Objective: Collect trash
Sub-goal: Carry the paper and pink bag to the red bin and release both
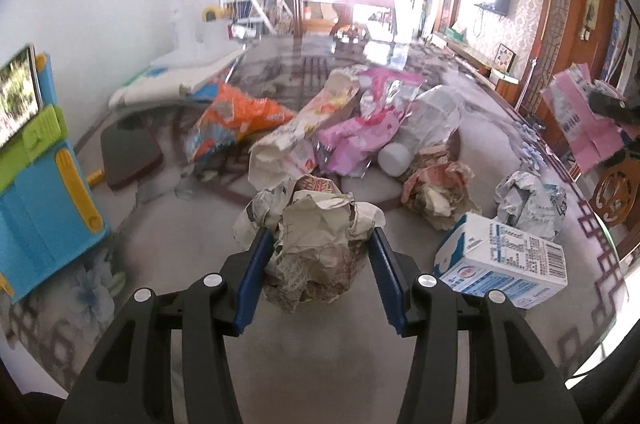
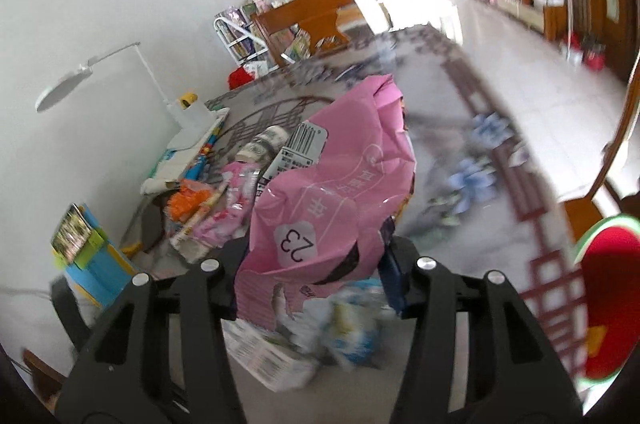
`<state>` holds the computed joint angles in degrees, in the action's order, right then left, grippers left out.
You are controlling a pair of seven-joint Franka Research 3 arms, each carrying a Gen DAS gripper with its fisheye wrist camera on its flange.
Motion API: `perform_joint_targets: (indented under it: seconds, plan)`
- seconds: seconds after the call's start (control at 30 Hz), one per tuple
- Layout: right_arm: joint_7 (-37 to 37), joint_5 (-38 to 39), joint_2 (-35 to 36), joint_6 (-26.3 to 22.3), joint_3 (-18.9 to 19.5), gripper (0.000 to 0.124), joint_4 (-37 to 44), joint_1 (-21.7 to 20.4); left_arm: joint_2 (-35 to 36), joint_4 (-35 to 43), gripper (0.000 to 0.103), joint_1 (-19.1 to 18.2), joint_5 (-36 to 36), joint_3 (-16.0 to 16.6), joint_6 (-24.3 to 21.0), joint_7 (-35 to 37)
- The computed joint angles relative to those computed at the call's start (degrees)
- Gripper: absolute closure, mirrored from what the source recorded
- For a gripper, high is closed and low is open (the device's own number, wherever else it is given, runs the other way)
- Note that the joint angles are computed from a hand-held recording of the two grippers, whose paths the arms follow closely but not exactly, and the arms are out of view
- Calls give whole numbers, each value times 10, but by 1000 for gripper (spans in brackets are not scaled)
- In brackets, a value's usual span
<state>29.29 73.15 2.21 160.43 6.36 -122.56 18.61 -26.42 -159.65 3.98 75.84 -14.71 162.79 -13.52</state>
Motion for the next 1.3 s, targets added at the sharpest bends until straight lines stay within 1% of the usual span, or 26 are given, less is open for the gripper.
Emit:
perform_joint_targets:
  seconds: [0.07, 0.13, 0.2, 0.27, 0.37, 0.47, 0.53, 0.63, 0.67, 0.73, 0.8, 0.87, 0.93, 0.97, 1.0, 1.03, 1.07, 1.13, 1.2, 1.27, 1.3]
  plan:
    - [-19, 9, -12, 2, -6, 73, -15, -6, -7, 3, 56, -6, 3, -13, -20, -1]
    - [-28, 15, -23, -4, -14, 73, -30, -13, -19, 5, 56, -20, -12, -19, -42, 7]
    - [-33, 24, -32, -6, -24, 73, -42, -21, -34, 8, 56, -26, -10, -22, -33, -13]
    - [-40, 36, -38, -2, -30, 73, -50, -27, -44, 19, 56, -28, 3, -27, -13, -38]
    - [-41, 52, -48, 7, -42, 73, -62, -38, -37, 48, 56, -32, 29, -40, 9, -59]
    - [-22, 52, -52, 14, -49, 73, -68, -47, 6, 100, 56, -36, 80, -44, 53, -105]
    - [2, 43, -50, 33, -51, 73, -70, -52, 44, 133, 56, -50, 92, -41, 62, -115]
    - [15, 58, -53, 47, -57, 74, -73, -61, 113, 193, 56, -75, 124, -35, 88, -139]
    - [26, 56, -53, 61, -58, 74, -75, -63, 132, 208, 56, -85, 128, -32, 92, -138]
    - [48, 43, -53, 78, -61, 73, -79, -69, 183, 255, 56, -107, 116, -28, 100, -104]
    - [65, 44, -53, 74, -69, 73, -83, -78, 228, 300, 56, -128, 120, -23, 105, -90]
    - [80, 48, -51, 76, -74, 73, -83, -87, 271, 340, 56, -147, 88, -14, 116, -44]
    - [109, 39, -47, 102, -77, 73, -88, -96, 322, 384, 56, -163, 38, -7, 138, 19]
    - [129, 35, -43, 116, -80, 73, -90, -102, 352, 408, 56, -168, -12, -11, 145, 78]
    - [149, 30, -39, 122, -81, 73, -91, -106, 368, 419, 56, -168, -55, -16, 147, 128]
    - [169, 22, -35, 126, -84, 73, -91, -112, 395, 439, 56, -164, -109, -32, 145, 194]
    - [202, 5, -30, 132, -86, 73, -93, -118, 428, 462, 56, -153, -166, -59, 140, 268]
    - [241, -19, -24, 139, -87, 73, -97, -127, 476, 501, 56, -139, -237, -100, 120, 363]
    - [271, -40, -21, 143, -86, 73, -100, -133, 518, 538, 56, -135, -282, -126, 103, 426]
    - [275, -27, -15, 128, -88, 73, -96, -142, 552, 568, 56, -133, -319, -145, 88, 474]
    - [277, -24, -13, 121, -89, 73, -95, -146, 571, 586, 54, -128, -339, -159, 76, 503]
